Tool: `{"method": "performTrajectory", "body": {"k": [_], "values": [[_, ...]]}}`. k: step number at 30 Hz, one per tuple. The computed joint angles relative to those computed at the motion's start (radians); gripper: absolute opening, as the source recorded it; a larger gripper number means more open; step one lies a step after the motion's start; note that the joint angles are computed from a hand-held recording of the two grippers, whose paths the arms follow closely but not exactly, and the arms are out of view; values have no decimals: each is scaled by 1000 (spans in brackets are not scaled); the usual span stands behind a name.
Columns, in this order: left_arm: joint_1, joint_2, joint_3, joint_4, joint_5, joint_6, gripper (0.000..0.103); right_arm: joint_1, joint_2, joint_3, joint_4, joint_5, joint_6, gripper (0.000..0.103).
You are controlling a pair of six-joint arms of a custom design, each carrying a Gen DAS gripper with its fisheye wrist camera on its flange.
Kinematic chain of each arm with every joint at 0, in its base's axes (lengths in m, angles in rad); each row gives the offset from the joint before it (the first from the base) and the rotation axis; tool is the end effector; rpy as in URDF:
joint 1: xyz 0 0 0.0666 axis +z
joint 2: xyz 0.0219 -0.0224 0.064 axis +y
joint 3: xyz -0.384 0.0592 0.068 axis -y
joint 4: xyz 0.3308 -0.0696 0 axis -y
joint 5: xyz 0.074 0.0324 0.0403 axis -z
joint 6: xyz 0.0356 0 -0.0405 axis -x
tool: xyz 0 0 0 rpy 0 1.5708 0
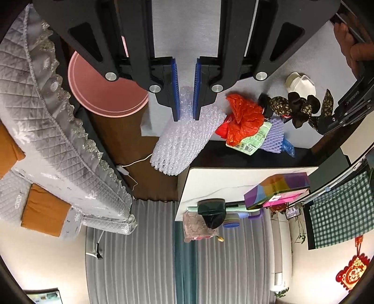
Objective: Collect trash
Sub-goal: 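Carry both items over the pink basin and open both tools to drop them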
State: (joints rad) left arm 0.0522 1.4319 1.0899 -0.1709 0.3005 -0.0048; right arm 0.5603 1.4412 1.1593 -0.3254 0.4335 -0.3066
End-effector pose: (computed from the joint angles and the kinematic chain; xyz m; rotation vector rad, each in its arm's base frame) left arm 0.4417 0.0121 0.3562 0.1336 2.0659 -0.2777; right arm 0.3848 0.2233 0.3673 -0.0259 2.1153 0.0415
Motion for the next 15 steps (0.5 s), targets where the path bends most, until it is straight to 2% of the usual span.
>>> {"method": "performTrajectory", "body": {"k": [9, 15], "values": [[-70, -28, 22, -41, -5, -14, 3, -77, -77, -23, 13, -11, 79, 12], [-133, -5, 53, -56, -19, -4, 3, -147, -119, -103, 98, 7, 98, 12]]}}
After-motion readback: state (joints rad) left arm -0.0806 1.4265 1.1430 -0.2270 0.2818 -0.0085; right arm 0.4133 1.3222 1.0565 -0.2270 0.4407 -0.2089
